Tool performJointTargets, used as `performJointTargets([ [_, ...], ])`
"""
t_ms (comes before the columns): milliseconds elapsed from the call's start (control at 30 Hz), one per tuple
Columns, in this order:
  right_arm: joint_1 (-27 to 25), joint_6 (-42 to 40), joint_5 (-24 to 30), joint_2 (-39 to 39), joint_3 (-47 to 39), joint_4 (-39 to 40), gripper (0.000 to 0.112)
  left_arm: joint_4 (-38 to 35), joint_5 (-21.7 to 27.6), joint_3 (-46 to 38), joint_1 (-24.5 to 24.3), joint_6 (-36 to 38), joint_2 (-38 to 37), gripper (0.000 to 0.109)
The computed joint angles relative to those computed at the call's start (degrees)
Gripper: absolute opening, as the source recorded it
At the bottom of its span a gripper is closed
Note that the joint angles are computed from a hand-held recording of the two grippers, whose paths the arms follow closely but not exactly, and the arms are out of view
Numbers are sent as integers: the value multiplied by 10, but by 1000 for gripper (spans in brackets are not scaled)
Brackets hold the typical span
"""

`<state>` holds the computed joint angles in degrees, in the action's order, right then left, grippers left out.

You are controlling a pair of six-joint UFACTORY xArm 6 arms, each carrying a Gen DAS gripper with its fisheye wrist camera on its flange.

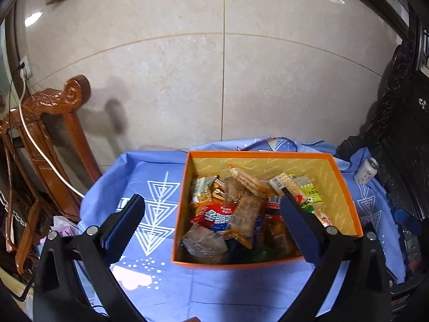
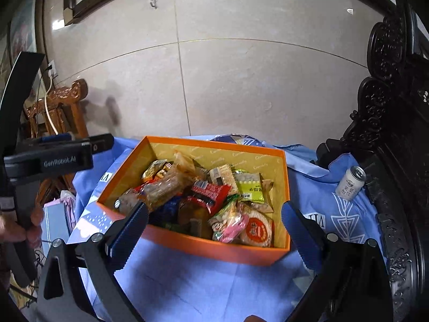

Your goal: Organize snacks

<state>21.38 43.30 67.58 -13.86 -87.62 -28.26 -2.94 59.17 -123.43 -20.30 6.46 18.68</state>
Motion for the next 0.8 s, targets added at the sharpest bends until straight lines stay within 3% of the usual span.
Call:
performJointTargets([
  [367,36,41,52,-20,2,-12,100,-21,-16,36,8,31,-43,99],
  [800,44,50,64,-20,-1,-23,100,-14,-30,86,1,43,-75,99],
])
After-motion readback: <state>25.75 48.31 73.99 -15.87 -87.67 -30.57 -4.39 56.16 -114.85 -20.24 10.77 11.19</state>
